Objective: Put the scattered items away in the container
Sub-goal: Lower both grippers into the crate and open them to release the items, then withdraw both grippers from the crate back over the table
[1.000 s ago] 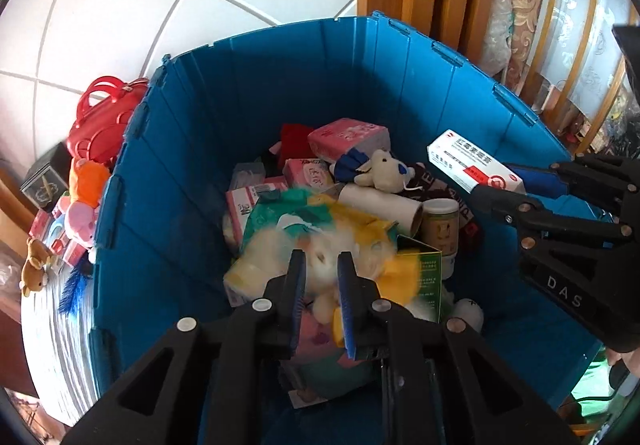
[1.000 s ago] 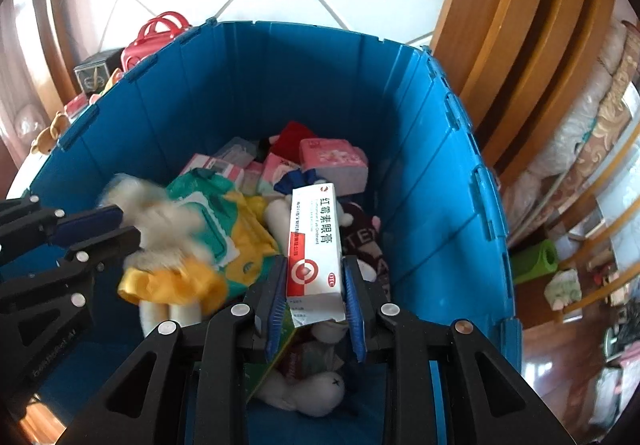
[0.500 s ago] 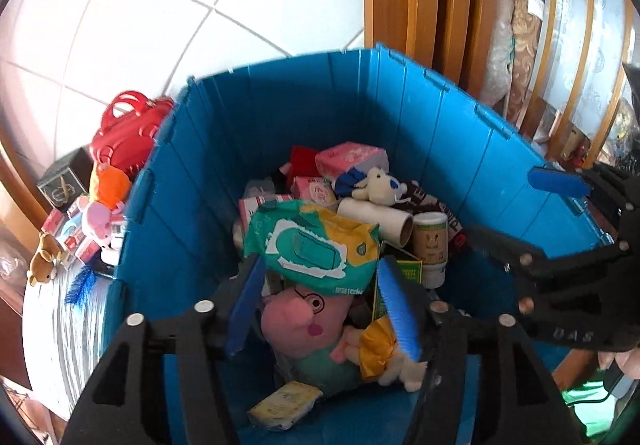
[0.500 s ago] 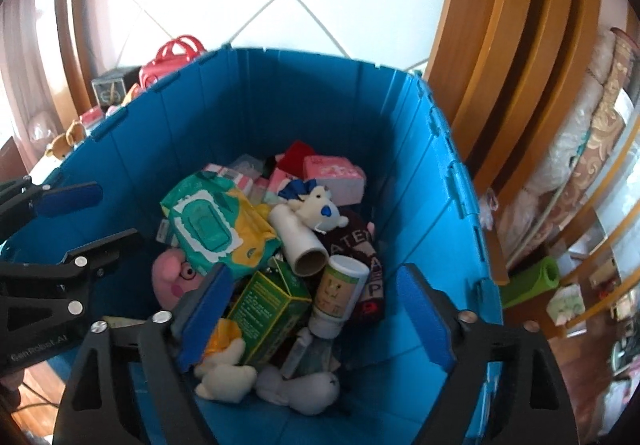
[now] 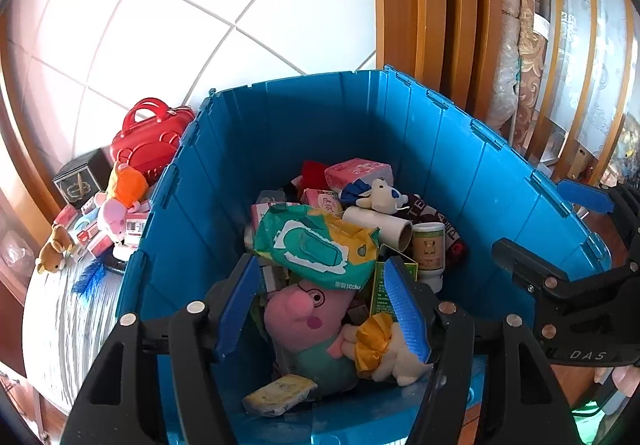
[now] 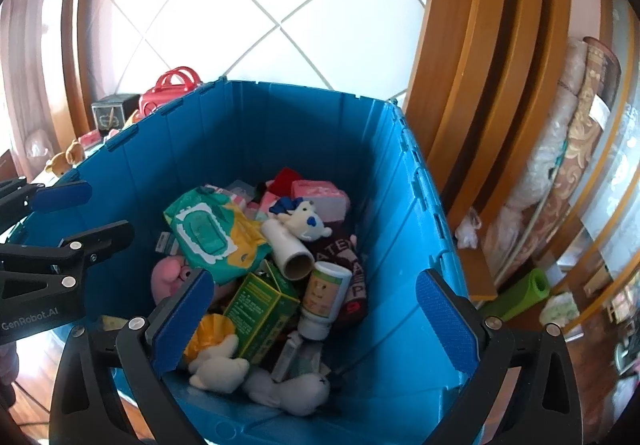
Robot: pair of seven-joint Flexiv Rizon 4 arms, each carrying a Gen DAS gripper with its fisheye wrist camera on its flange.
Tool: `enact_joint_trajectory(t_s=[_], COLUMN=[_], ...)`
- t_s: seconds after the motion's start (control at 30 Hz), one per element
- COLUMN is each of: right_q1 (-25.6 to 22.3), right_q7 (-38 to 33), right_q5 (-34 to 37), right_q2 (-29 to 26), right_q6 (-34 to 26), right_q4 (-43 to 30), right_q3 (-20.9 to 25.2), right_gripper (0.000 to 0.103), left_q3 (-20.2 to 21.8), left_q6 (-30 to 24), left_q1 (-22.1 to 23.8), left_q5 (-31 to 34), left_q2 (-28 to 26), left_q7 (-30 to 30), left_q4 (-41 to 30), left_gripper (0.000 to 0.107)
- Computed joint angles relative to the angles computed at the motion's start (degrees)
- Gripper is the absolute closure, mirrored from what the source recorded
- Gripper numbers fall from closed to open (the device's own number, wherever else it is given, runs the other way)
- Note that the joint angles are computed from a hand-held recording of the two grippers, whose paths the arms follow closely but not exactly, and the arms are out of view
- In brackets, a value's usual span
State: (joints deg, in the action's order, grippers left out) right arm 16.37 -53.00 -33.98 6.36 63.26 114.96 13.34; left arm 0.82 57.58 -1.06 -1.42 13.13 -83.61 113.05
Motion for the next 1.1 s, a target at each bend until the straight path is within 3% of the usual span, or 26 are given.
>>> enact_joint_trajectory(t_s=[0.23, 0.43, 0.63, 0.87, 1.1], right_q1=[0.51, 1.24, 3.49, 8.29, 16.71], right_q7=[-1.26, -0.75, 1.31, 9.32, 21.27], right_q5=[2.69, 3.38, 0.67, -7.82, -18.13], right_q2=[-0.41, -1.2, -3.11, -6.34, -11.36], right_q6=[2.45, 6.57, 6.58, 5.02, 0.91], right_q4=[0.76, 0.88, -1.99, -6.36, -12.18], right_q3=[0.02, 0.35, 1.36, 2.56, 2.85], right_gripper=[0.0, 0.0, 0.0, 0.0, 0.0], left_q3=[0.62, 0.62, 4.09, 10.38, 19.61], left_q6=[2.58, 3.66, 5.13, 5.4, 3.4], left_q1=[0.03, 2.37, 3.79, 6.11, 10.55], left_q5=[-0.39, 2.98, 0.31, -4.95, -11.51], left_q2=[2.34, 6.15, 9.58, 13.08, 16.59], left_q7=[-0.78, -2.83, -1.2, 6.99, 21.44], left_q4=[2.64, 4.98, 7.74, 10.77, 13.54], left_gripper=[0.043, 0.043, 0.043, 0.043, 0.043])
